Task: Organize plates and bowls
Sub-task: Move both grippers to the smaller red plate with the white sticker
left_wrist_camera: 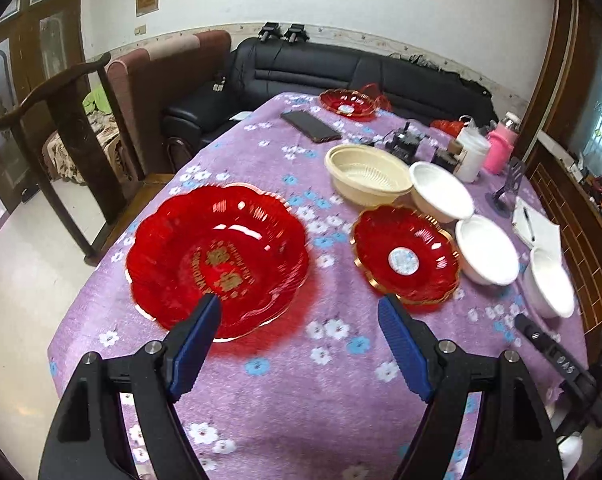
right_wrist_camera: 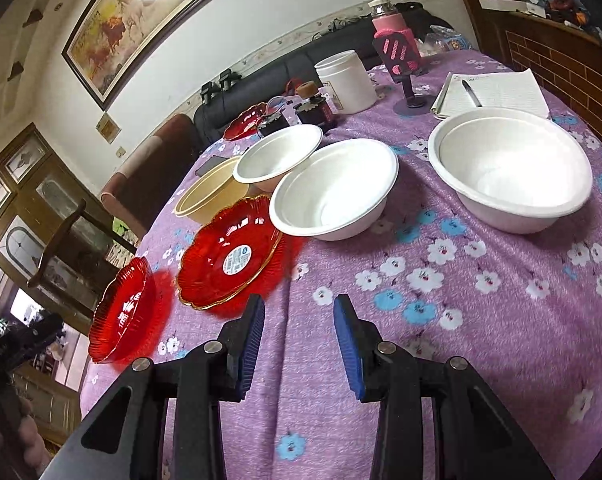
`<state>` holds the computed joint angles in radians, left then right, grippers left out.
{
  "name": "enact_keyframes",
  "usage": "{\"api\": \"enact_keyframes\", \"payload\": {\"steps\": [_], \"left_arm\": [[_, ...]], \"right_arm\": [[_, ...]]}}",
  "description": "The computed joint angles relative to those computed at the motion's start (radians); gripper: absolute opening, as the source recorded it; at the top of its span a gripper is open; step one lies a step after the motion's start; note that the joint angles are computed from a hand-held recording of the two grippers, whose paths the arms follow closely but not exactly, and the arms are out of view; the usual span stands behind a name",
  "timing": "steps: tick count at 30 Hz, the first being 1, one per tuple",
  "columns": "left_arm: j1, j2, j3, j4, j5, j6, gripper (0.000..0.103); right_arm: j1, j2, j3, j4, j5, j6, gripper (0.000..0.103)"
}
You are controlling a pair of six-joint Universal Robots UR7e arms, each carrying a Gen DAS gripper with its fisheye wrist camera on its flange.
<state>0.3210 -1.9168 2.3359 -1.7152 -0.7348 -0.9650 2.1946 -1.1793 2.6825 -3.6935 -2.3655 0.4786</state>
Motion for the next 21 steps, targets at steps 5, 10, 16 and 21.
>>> {"api": "enact_keyframes", "payload": {"steps": [5,10,16,21], "left_arm": [[0.049,0.058,0.004,-0.095,-0.027,0.075,0.080],[0.158,0.155,-0.016,-0.245,-0.066,0.212,0.080],[0.259,0.248,-0.044,-0.410,-0.125,0.346,0.080],[0.323,0.358,-0.090,-0.475,-0.144,0.426,0.080]], "right_arm": [[-0.053,0.008,-0.013,0.002,0.055,-0.028,0.039],[-0.072,0.044,-0.052,0.031,0.068,-0.014,0.039],[-0.116,0.091,-0.114,0.062,0.069,-0.009,0.039],[-0.176,0.133,-0.147,0.041,0.098,0.000,0.039]]}}
